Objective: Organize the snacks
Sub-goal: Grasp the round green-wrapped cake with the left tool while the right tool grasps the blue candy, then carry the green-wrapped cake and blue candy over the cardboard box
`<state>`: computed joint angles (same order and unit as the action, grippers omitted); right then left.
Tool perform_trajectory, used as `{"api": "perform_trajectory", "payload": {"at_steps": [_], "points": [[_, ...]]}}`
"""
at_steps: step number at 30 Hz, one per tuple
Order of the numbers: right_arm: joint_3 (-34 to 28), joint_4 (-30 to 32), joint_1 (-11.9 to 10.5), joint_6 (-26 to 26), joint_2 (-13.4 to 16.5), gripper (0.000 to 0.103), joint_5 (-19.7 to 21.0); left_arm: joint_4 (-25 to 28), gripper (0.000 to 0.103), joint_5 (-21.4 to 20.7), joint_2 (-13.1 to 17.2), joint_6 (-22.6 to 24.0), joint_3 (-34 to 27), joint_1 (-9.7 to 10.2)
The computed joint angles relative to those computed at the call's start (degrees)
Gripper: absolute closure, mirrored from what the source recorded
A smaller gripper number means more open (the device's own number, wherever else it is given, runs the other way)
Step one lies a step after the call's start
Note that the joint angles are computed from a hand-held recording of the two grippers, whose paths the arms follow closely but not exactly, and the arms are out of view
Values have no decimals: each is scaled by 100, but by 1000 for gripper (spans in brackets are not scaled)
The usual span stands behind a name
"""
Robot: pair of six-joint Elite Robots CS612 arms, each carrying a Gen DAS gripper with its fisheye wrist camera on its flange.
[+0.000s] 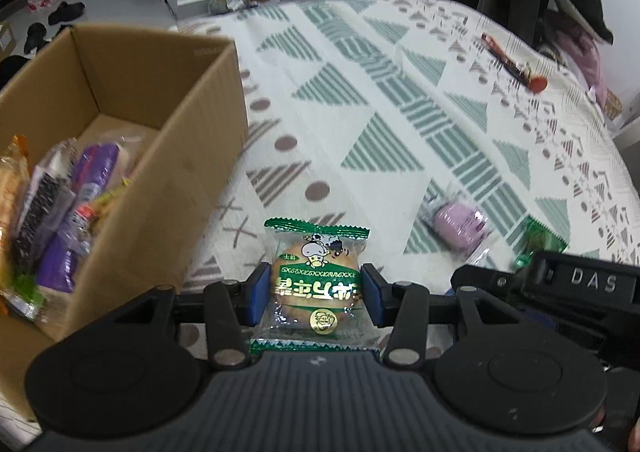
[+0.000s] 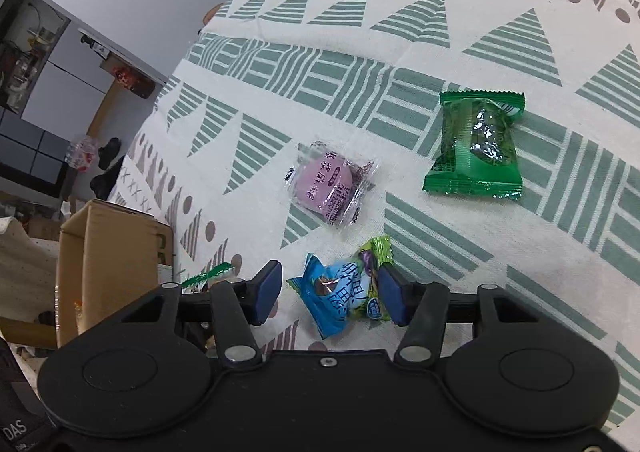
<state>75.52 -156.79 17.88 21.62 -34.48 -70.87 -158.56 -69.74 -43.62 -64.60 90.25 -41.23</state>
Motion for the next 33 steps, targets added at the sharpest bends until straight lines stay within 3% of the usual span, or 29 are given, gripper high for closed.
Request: {"api": "perform_trajectory", "payload": {"at_steps": [10,11,12,21,33], "points": [[-65,119,67,-288,23,52,-253,256,51,-199,97,47,-102,52],[-58,124,81,-363,17,57,-335,293,50,-186,103,91,-121,46],[-51,124,102,-433,8,70,-481,347,50,-160,111,149,-142,35],[192,-416,56,-408,-138,76,-146,172,55,-174,41,118,-10,32],[391,-1295,64,-222,-251,76,446,-185,55,281,-319,104,348,-80]]}}
